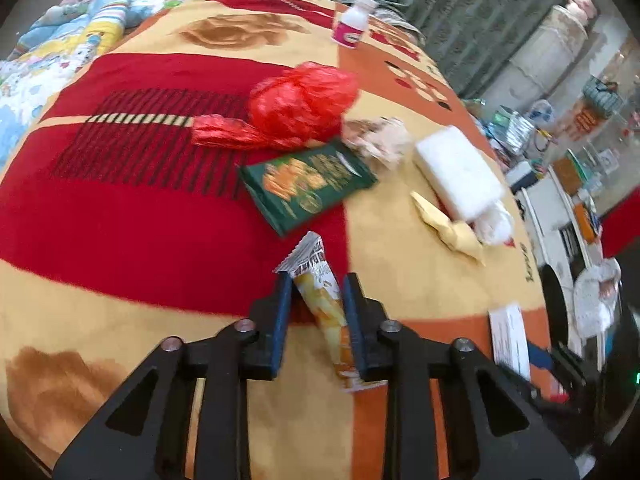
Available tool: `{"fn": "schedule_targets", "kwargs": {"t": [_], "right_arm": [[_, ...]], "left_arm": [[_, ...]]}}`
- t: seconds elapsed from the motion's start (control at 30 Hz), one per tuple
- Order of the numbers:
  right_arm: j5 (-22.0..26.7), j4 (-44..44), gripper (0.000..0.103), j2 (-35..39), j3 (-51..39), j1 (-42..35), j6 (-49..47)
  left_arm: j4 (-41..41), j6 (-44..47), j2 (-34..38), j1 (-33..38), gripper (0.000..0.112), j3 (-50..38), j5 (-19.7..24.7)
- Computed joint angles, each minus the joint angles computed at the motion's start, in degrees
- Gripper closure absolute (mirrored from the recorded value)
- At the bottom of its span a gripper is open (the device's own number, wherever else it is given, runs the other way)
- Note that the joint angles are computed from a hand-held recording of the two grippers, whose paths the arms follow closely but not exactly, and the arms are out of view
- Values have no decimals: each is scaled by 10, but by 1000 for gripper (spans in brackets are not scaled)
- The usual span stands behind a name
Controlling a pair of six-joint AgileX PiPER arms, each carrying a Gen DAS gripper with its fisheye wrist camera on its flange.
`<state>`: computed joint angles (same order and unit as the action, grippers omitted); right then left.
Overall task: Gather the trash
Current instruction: 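Grasp the white Escitalopram box with right tool while left tool grasps snack wrapper, then carry the Escitalopram box and snack wrapper over the black bin and open both tools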
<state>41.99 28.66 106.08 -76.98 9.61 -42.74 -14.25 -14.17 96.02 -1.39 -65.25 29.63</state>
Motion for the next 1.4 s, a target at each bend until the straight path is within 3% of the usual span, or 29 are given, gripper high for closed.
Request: {"fn": "schedule_targets", "kwargs": {"t": [0.07,0.13,0.83,1.4], "right_arm": [[16,23,55,0,-6,-14,-16],[22,38,55,-3,-11,-24,-28],[79,68,55,6,-76,-143,-47],[95,72,55,32,-116,-220,-46]], "left_arm": [[-2,4,-12,-13,99,3,1],[3,-1,-16,-34,100,-8,7],[62,-41,115,-181,101,-239,76],[53,-33,246,-241,101,-453,164]]}}
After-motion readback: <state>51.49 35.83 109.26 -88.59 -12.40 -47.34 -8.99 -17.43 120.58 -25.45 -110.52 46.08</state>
